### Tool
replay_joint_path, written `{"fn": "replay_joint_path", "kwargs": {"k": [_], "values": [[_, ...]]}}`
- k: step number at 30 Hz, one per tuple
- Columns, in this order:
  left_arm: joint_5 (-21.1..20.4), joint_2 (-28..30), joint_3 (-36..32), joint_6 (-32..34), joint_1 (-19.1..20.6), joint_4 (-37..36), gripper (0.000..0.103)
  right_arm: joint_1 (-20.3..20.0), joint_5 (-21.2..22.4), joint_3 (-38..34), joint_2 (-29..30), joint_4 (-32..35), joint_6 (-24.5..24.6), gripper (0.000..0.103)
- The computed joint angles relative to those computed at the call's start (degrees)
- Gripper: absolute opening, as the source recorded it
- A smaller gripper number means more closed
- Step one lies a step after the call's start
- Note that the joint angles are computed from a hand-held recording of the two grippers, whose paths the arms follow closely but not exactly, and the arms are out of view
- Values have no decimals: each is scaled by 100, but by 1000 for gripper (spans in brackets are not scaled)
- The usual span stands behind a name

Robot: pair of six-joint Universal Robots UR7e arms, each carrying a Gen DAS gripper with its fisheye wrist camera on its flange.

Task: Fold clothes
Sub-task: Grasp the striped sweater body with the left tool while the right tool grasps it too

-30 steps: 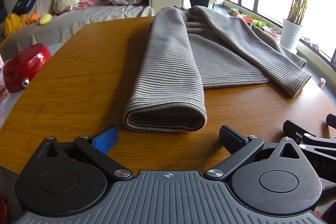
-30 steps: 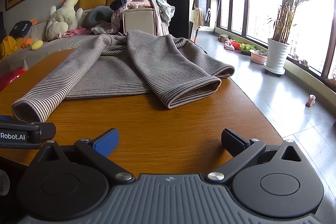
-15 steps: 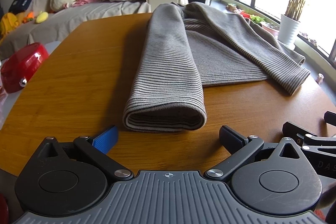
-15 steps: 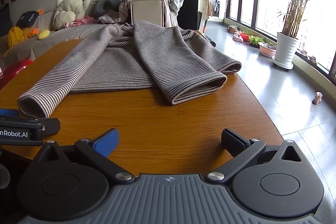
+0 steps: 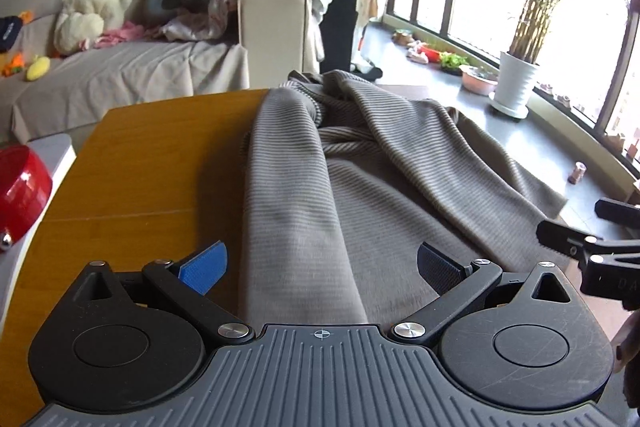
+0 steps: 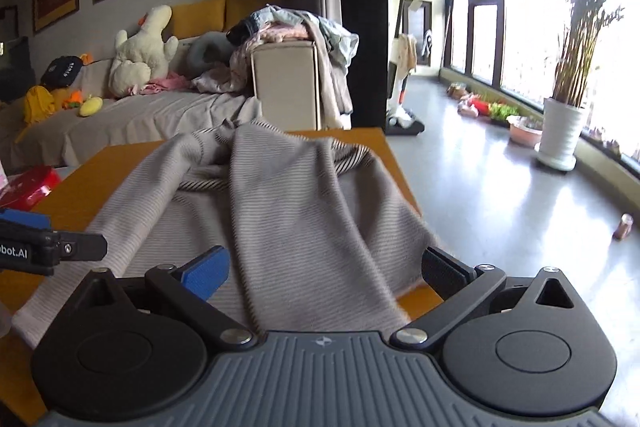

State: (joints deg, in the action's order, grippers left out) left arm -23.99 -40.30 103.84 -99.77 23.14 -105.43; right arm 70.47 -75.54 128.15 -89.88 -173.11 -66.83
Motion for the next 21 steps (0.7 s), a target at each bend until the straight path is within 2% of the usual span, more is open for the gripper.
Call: {"fn": "replay_joint_path", "kwargs": {"k": [2,5,8,10,13,14,16,18,21], "values": [[22,34,-69,567,286,-523,103,262,-248,-269,341,-62,66,79],[-97,52,-89,1409,597,-1381,103,564,-560,-623,781,29,110,67],[-190,13,-32,1845,779,-1760,103,894,-944,-998,1403,-247,231,57],[-235,-60,63,2028,868,-2027,103,1062,-1155,-1330,1850,-329,485,57],[-265,-285,379,2214,917,-2424,103,1186,-1465,-1814,2254,651,946,58],[-248,-372,512,2293,914,-2568,103,1179,-1416,-1745,2255,646,830,65],[-165,-569,849,2534,847,-3001,103,1199,-1422,-1364,2162,316,296,65],[-10,-759,1210,2806,746,-3447,103,1169,-1331,-1131,1902,676,104,67],[49,-954,1547,3115,633,-3902,103,1059,-1289,-524,1347,824,-623,67]]}}
